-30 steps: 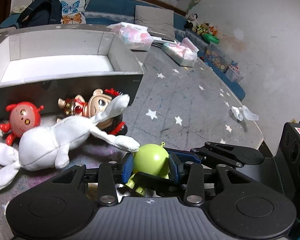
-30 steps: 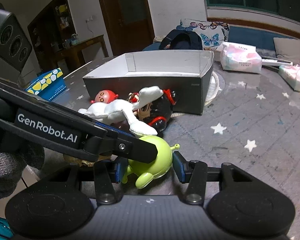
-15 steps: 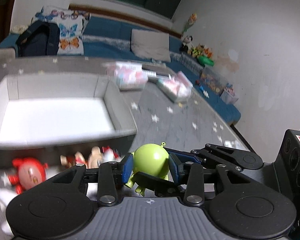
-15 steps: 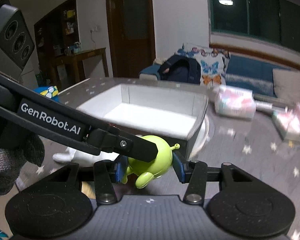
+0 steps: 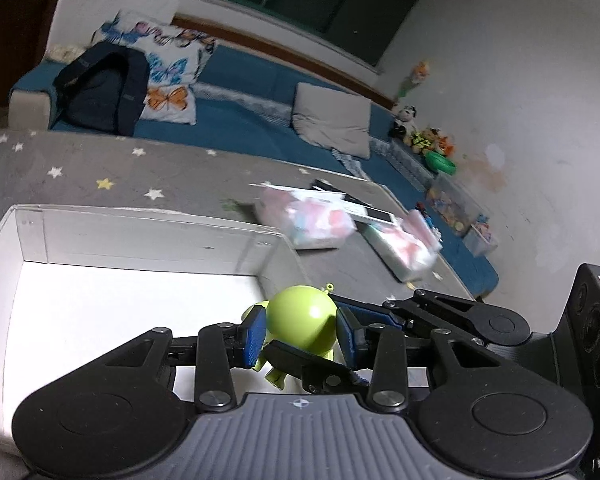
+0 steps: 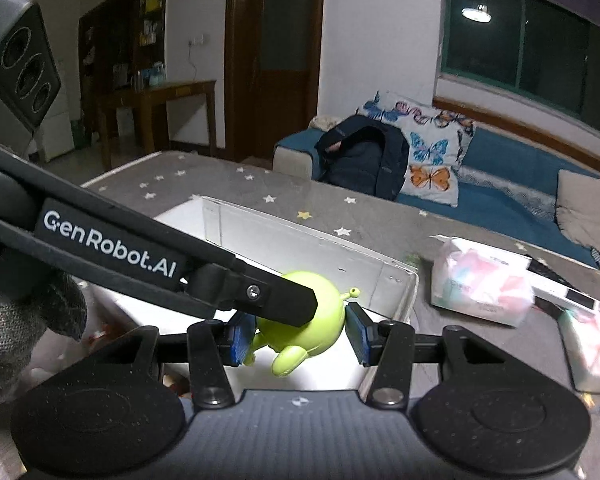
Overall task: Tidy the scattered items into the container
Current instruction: 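Lift the green alien toy with the left tool and carry it over the white box, then lower the alien into the box and open the left tool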
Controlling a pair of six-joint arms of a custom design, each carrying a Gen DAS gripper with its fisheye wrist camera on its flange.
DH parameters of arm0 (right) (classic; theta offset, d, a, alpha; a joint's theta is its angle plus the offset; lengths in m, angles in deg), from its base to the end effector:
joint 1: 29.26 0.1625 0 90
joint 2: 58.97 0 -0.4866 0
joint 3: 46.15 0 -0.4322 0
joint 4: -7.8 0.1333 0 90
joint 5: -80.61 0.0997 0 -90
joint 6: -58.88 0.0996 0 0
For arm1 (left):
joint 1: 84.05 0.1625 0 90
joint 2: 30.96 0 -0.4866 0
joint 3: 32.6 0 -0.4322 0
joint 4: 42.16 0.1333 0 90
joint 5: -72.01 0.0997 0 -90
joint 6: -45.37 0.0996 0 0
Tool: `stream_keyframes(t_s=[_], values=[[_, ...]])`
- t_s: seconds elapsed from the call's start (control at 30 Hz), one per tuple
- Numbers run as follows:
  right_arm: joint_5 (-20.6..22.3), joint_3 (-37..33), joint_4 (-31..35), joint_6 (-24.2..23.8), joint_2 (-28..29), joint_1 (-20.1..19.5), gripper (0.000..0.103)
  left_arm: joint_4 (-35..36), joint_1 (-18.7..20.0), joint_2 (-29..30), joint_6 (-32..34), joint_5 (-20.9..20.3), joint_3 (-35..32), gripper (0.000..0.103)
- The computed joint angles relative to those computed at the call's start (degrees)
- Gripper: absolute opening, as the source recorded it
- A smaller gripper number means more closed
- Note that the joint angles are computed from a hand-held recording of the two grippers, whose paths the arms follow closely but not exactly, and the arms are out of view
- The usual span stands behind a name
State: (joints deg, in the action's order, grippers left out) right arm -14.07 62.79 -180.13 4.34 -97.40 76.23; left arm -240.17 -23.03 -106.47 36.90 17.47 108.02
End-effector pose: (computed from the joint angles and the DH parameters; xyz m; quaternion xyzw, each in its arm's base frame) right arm 0.2968 -0.6022 0.0153 0.5491 -0.8006 0.2099 0.1165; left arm -0.0421 -0.4704 0.2500 0.0482 0.8922 -0.4209 0.1566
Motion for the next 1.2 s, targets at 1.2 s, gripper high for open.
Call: stream_keyframes(t_s=[1.2], values=[[-11.71, -15.65, 11.77, 0.15, 11.19, 1.62, 0.049, 4.77, 11.84, 4.90, -1.20, -8.63, -8.73, 0.040]])
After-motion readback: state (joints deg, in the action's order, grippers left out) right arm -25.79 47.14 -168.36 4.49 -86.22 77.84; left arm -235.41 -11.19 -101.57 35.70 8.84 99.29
